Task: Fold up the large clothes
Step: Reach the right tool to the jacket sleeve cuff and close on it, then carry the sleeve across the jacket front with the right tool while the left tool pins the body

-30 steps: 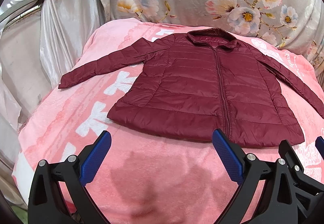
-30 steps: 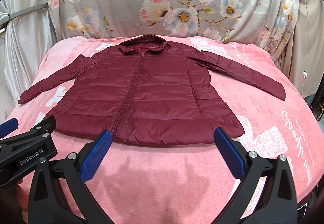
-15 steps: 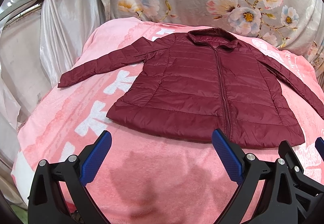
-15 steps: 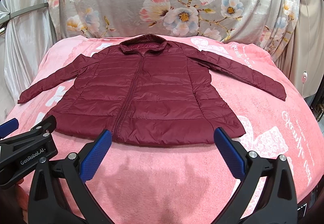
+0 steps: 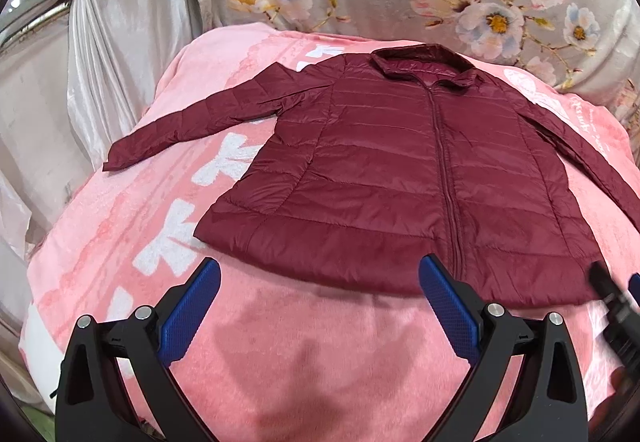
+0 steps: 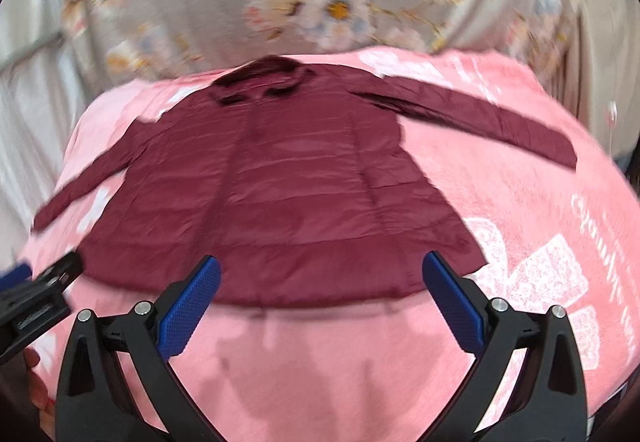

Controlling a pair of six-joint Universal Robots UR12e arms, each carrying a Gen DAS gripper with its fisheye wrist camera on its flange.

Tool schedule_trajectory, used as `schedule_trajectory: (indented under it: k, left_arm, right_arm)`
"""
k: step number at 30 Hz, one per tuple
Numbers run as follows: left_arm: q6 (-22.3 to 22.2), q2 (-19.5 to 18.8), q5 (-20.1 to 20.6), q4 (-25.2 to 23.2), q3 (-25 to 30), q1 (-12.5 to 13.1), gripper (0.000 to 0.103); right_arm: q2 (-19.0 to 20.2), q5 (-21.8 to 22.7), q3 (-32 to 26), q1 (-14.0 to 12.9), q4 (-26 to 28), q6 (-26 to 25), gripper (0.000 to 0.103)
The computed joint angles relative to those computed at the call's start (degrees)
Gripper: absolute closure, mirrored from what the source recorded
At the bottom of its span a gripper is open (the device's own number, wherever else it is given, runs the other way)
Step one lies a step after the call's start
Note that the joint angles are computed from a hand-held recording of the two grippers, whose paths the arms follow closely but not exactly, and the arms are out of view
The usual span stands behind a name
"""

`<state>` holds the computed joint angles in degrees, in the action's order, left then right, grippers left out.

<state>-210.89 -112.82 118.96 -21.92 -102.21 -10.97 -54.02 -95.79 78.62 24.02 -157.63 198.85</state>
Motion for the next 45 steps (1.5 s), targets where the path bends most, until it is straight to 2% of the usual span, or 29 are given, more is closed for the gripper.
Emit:
schedule_trajectory:
  k: [3,9,12,15,20,25,28,30,34,37,39,42,45]
  left_arm:
    - [-0.4,-0.8,-0.6,0.2,0.8,0.7,0.006]
    - [2.3,-3.0,-1.2,1.3,3.0,1.7,0.006]
    - [3.0,-4.4,-1.7,-0.8,5.0,2.0,0.006]
    - [4.2,-5.8,-1.7,-1.6,6.7,2.1,0.006]
    - [6.4,-8.1,-0.4,-0.6,9.1,2.1,0.006]
    - [7.2,-10.2,1.7,-0.3,11.6,2.3,0.005]
    - [6.8,-11.1,1.6,-0.9,12.9,2.6,0.005]
    - [6.8,-11.4,1.2,-0.9,13.4,2.8,0.005]
    - [7.2,-11.9,-0.1,-0.4,14.0,3.3,0.005]
    - [7.3,-12.1,-1.6,-0.7,14.3,3.6,0.005]
    - [7.0,-12.3,-2.2,-1.7,14.6,3.9,0.005]
    - [6.1,-12.5,-3.3,-3.7,15.2,4.2,0.005]
    - [5.5,-12.6,-3.6,-4.7,15.3,4.5,0.005]
  right_arm:
    - [0.6,1.3,-0.4,-2.7,0.4,3.9,0.005]
    - [2.5,-1.1,-2.0,-7.7,0.0,10.5,0.005]
    - [4.0,-3.5,-3.5,-9.6,-0.2,13.3,0.005]
    - [5.4,-3.3,-4.6,-11.7,-1.1,16.1,0.005]
    - [7.9,-4.7,-7.0,-14.0,-1.3,20.1,0.005]
    - [9.6,-2.9,-7.7,-16.4,-3.8,26.8,0.005]
    - [10.9,-3.5,-9.0,-17.2,-3.3,29.0,0.009]
    - [11.6,-3.4,-9.8,-17.6,-2.5,30.3,0.021]
    - [12.7,-4.4,-10.5,-18.0,-4.0,32.4,0.033]
    - [13.4,-4.2,-11.3,-18.2,-4.5,33.0,0.053]
    - [13.9,-2.1,-11.9,-18.6,-5.3,33.4,0.079]
    - [14.9,-1.2,-13.9,-18.5,-5.4,32.0,0.093]
    - [16.0,-2.7,-16.8,-17.6,-6.0,28.2,0.096]
